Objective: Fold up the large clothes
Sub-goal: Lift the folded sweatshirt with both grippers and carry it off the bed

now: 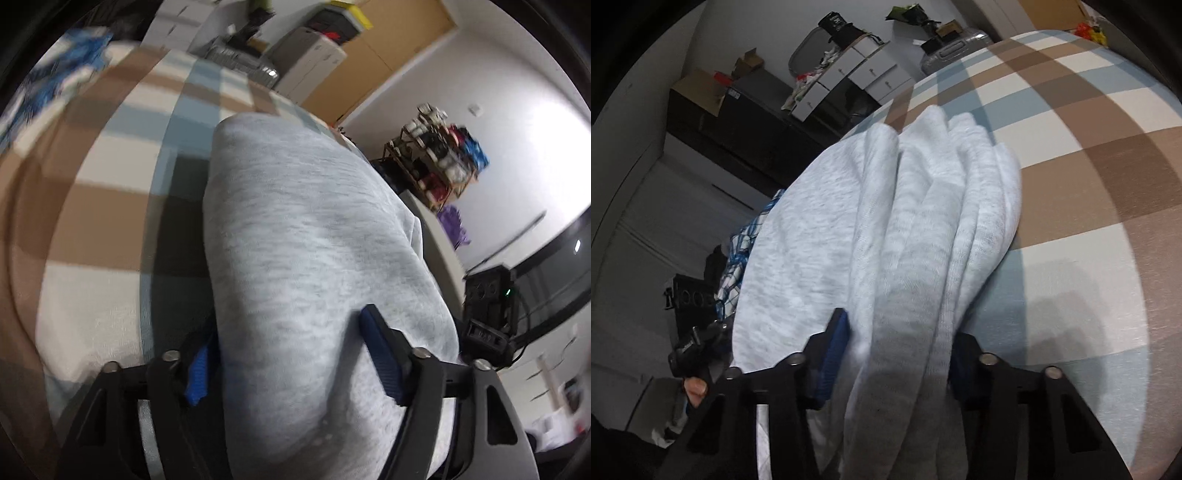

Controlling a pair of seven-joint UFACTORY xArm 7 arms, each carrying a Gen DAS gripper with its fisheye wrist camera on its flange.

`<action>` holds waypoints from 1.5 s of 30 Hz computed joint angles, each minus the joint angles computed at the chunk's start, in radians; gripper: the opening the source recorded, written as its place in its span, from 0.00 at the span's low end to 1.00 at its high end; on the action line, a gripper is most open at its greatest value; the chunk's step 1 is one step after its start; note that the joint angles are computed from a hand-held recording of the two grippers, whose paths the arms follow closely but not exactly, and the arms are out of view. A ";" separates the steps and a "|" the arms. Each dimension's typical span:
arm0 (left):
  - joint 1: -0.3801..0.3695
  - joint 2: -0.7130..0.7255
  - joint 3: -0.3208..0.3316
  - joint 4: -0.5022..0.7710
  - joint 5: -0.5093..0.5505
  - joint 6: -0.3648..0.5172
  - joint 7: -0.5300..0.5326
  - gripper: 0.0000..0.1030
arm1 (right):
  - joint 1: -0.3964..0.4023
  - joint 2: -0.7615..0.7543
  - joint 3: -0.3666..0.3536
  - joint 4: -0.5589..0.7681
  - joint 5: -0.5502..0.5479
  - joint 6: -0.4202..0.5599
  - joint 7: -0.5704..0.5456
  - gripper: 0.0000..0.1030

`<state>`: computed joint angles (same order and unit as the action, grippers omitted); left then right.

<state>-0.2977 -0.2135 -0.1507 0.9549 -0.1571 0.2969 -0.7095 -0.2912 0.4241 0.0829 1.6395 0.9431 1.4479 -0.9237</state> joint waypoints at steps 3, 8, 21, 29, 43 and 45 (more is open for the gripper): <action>0.021 -0.010 -0.022 0.018 0.073 0.033 -0.023 0.47 | 0.001 -0.057 -0.003 -0.066 0.023 -0.048 -0.052 0.27; 0.030 -0.044 -0.023 0.013 0.111 0.047 -0.019 0.40 | 0.012 -0.145 -0.021 -0.161 0.094 -0.079 -0.110 0.24; 0.115 -0.273 0.008 -0.059 0.188 0.155 0.002 0.39 | 0.191 -0.324 -0.011 -0.209 0.220 -0.089 -0.096 0.24; 0.255 -0.418 0.164 0.075 0.195 0.495 0.220 0.39 | 0.433 -0.292 0.089 -0.096 0.372 -0.277 0.069 0.24; 0.534 -0.440 0.168 -0.160 0.280 0.459 0.114 0.49 | 0.624 0.104 0.238 0.244 0.006 -0.347 0.456 0.46; 0.593 -0.460 0.066 -0.152 0.379 0.510 0.030 0.49 | 0.605 0.114 0.243 0.278 -0.023 -0.304 0.479 0.50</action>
